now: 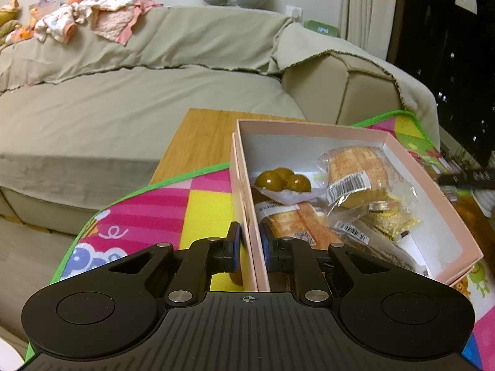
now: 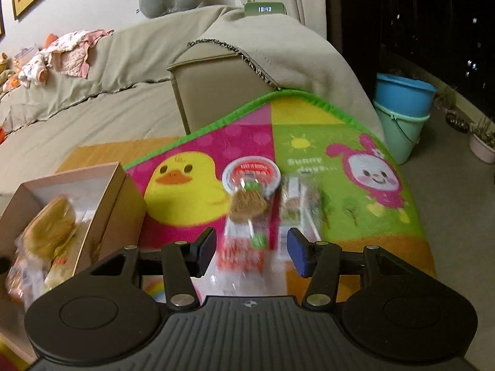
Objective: Organize objects
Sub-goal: 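Move the right tool back over the remaining snacks on the mat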
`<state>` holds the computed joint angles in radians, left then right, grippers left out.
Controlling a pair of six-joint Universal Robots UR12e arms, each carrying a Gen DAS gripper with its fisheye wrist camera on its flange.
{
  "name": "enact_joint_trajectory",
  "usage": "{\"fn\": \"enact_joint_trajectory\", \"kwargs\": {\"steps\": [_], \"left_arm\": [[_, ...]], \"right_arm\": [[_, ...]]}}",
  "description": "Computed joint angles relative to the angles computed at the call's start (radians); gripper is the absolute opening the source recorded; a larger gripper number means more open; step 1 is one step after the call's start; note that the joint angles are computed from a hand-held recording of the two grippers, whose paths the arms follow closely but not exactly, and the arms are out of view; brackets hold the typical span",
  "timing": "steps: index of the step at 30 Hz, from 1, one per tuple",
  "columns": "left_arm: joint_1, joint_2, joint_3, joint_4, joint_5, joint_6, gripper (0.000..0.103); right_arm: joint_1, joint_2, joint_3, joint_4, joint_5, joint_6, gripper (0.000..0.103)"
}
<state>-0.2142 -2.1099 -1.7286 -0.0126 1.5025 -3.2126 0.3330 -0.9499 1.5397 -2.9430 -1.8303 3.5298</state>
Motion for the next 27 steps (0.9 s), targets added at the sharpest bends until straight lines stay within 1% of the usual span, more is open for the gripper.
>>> {"fn": "enact_joint_trajectory", "kwargs": {"steps": [3,4,6,8,11,12,13,14,15,18,20,24,25,26,27], "left_arm": [[-0.001,0.001,-0.001,-0.017,0.002,0.001,0.015],[-0.001,0.001,-0.003,-0.02,0.001,0.002,0.015],[-0.001,0.003,-0.003,-0.025,0.001,-0.002,0.015],[-0.001,0.004,-0.002,-0.029,0.003,-0.008,0.015],[-0.006,0.004,0.001,-0.032,0.018,-0.012,0.014],[-0.007,0.003,0.003,-0.033,0.021,-0.015,0.014],[-0.007,0.002,0.004,-0.033,0.023,-0.019,0.014],[-0.007,0.002,0.005,-0.034,0.024,-0.021,0.013],[-0.008,0.001,0.007,-0.034,0.025,-0.02,0.013],[-0.006,0.002,0.005,-0.033,0.023,-0.016,0.013],[-0.004,0.002,0.004,-0.032,0.018,-0.015,0.013],[-0.004,0.002,0.003,-0.03,0.018,-0.012,0.013],[-0.004,0.002,0.003,-0.03,0.018,-0.012,0.013],[-0.004,0.002,0.004,-0.031,0.019,-0.011,0.013],[-0.004,0.002,0.004,-0.031,0.02,-0.01,0.013]], "right_arm": [[0.015,0.048,-0.047,-0.051,-0.073,-0.046,0.06],[0.019,0.065,-0.067,-0.059,-0.097,-0.071,0.061],[0.022,0.093,-0.105,-0.042,-0.122,-0.093,0.061],[0.019,0.112,-0.133,-0.016,-0.122,-0.09,0.061],[0.009,0.119,-0.152,0.03,-0.09,-0.083,0.061],[0.008,0.117,-0.149,0.038,-0.084,-0.084,0.058],[0.008,0.113,-0.147,0.051,-0.082,-0.087,0.043],[0.005,0.105,-0.138,0.07,-0.061,-0.083,0.039],[0.004,0.096,-0.122,0.055,-0.045,-0.082,0.039],[0.005,0.065,-0.075,0.05,-0.014,-0.092,0.035],[0.009,0.039,-0.037,0.048,0.009,-0.104,0.035],[0.012,-0.032,0.045,0.073,0.1,-0.109,0.035],[0.012,-0.049,0.063,0.086,0.129,-0.115,0.038],[0.01,-0.066,0.078,0.097,0.159,-0.122,0.038],[0.008,-0.079,0.094,0.092,0.183,-0.126,0.04]]}}
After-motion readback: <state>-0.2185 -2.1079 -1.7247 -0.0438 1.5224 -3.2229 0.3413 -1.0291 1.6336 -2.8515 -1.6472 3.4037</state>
